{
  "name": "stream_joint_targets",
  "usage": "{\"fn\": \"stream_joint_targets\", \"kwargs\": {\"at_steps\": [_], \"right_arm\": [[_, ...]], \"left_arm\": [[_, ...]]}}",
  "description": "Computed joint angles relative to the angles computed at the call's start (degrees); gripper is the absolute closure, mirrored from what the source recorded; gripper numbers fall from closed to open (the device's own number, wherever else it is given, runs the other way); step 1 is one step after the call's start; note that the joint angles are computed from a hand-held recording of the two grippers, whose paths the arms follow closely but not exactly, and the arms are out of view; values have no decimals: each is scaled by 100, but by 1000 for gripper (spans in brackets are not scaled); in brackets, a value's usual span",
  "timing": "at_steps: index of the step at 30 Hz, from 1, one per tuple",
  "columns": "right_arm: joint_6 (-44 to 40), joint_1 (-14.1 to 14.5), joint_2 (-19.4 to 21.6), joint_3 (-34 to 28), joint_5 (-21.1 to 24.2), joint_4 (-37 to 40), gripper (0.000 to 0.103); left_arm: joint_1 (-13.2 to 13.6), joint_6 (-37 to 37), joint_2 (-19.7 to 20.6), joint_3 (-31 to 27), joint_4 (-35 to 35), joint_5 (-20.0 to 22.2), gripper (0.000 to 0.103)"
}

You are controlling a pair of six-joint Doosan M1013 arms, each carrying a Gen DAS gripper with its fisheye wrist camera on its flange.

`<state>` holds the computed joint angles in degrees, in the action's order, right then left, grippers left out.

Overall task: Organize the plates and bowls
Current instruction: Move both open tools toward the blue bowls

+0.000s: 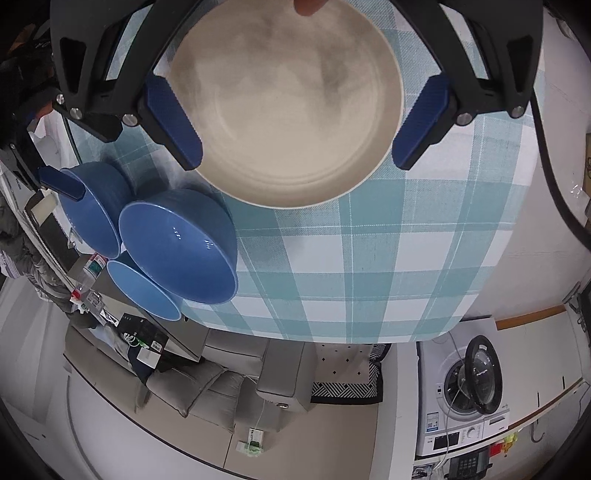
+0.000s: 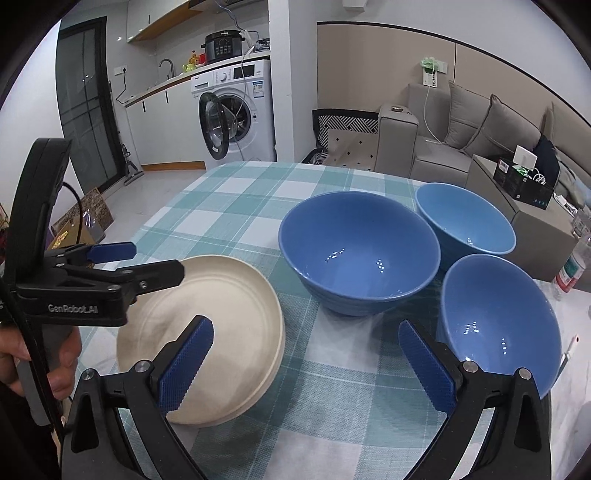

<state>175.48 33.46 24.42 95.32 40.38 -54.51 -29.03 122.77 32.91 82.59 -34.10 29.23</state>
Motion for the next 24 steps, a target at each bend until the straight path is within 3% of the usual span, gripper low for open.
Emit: {"fn": "stream_joint_targets", "kwargs": {"at_steps": [12,24], "right_arm": [[507,-138,-233,289,-102,-217,1],[995,-120,-391,429,228,-543,1]], "left_arm": [[-195,-53,161,-471,213,248,0],[-303,158,228,-823,31,395,0]]}}
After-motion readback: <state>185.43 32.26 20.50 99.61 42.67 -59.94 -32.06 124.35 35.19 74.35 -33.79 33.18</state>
